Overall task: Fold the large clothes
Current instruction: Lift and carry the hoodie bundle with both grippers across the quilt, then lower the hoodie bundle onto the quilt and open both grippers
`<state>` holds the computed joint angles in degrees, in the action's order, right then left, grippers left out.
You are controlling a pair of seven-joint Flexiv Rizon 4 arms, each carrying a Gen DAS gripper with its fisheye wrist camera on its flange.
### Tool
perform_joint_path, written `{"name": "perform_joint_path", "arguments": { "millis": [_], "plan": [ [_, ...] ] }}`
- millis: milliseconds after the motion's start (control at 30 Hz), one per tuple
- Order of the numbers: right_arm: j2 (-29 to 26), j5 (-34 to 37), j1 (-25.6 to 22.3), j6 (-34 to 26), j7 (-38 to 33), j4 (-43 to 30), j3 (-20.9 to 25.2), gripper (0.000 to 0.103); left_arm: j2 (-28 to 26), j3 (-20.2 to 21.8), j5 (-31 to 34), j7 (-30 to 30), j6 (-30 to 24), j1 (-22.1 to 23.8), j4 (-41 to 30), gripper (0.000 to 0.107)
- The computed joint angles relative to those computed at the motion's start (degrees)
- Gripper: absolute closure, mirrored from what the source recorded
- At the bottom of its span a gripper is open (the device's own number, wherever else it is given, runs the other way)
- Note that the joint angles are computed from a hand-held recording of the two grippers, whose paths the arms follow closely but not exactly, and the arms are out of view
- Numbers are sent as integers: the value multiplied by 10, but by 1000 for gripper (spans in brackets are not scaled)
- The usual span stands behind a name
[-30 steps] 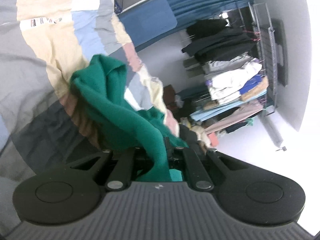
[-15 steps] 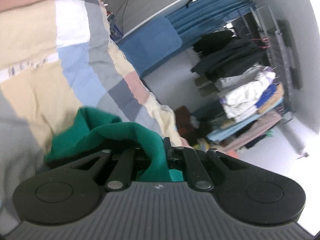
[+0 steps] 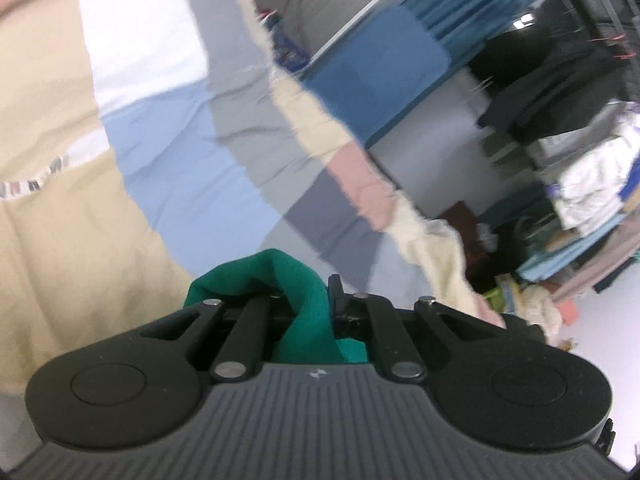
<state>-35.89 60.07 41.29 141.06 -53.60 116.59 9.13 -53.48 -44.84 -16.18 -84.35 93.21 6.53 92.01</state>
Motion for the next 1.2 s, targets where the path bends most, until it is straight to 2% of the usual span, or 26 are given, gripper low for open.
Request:
{"name": "perform_joint_path", "arguments": {
  "millis": [133, 267, 333, 467, 533, 567, 600, 633, 667, 700, 733, 800, 867, 900, 933, 967, 1033, 1067, 1133, 1200],
  "plan": [
    [-54, -89, -41, -9, 69, 4, 1, 90, -47, 59, -20, 10, -41, -56, -80, 93],
    [-91, -153, -61, -21, 123, 5, -12, 90, -86, 99, -39, 44, -73, -98, -147, 93],
    [-107, -182, -71, -7, 159, 7, -11, 90, -95, 104, -53, 54, -74, -105, -156, 93],
    [-118, -199, -59, 11, 189, 14, -23, 90, -96, 80, -58, 81, -43, -93, -135, 92],
    [-113, -199, -49, 17, 189, 21, -30, 89, -81, 80, -50, 88, -34, -89, -115, 85],
    [-106, -196, -41, 18, 183, 27, -33, 88, -69, 87, -46, 89, -32, -91, -104, 75],
    [-94, -186, -30, 7, 169, 32, -41, 88, -55, 87, -40, 91, -26, -85, -84, 59],
    [-81, -165, -13, -7, 149, 33, -54, 87, -44, 84, -32, 97, -23, -80, -68, 51],
    [-68, -141, 6, -22, 126, 33, -67, 84, -32, 77, -26, 100, -17, -71, -48, 39],
    [-53, -111, 29, -40, 96, 30, -83, 84, -19, 72, -20, 98, -2, -64, -24, 36],
    [-38, -77, 54, -54, 60, 26, -101, 83, -6, 72, -11, 96, 16, -60, -4, 36],
    [-14, -7, 96, -73, -17, 13, -129, 71, 21, 75, 12, 85, 45, -53, 34, 35],
    [-1, 43, 116, -65, -67, 1, -135, 36, 46, 76, 44, 77, 81, -41, 73, 35],
    [3, 58, 123, -49, -82, -1, -131, 33, 62, 84, 58, 69, 101, -40, 94, 35],
    [10, 80, 132, -44, -111, -8, -132, 34, 75, 83, 74, 64, 114, -33, 113, 35],
    [19, 114, 143, -44, -156, -18, -136, 33, 84, 70, 95, 60, 125, -16, 133, 35],
    [39, 215, 164, -43, -298, -59, -151, 33, 97, 43, 133, 48, 144, 17, 172, 35],
    [44, 243, 166, -32, -348, -73, -149, 33, 99, 30, 150, 39, 153, 32, 187, 35],
    [49, 262, 170, -5, -403, -88, -137, 33, 104, 18, 179, 20, 175, 48, 217, 35],
    [47, 257, 173, 18, -422, -94, -121, 32, 106, 25, 203, 7, 191, 45, 232, 35]
  ]
}}
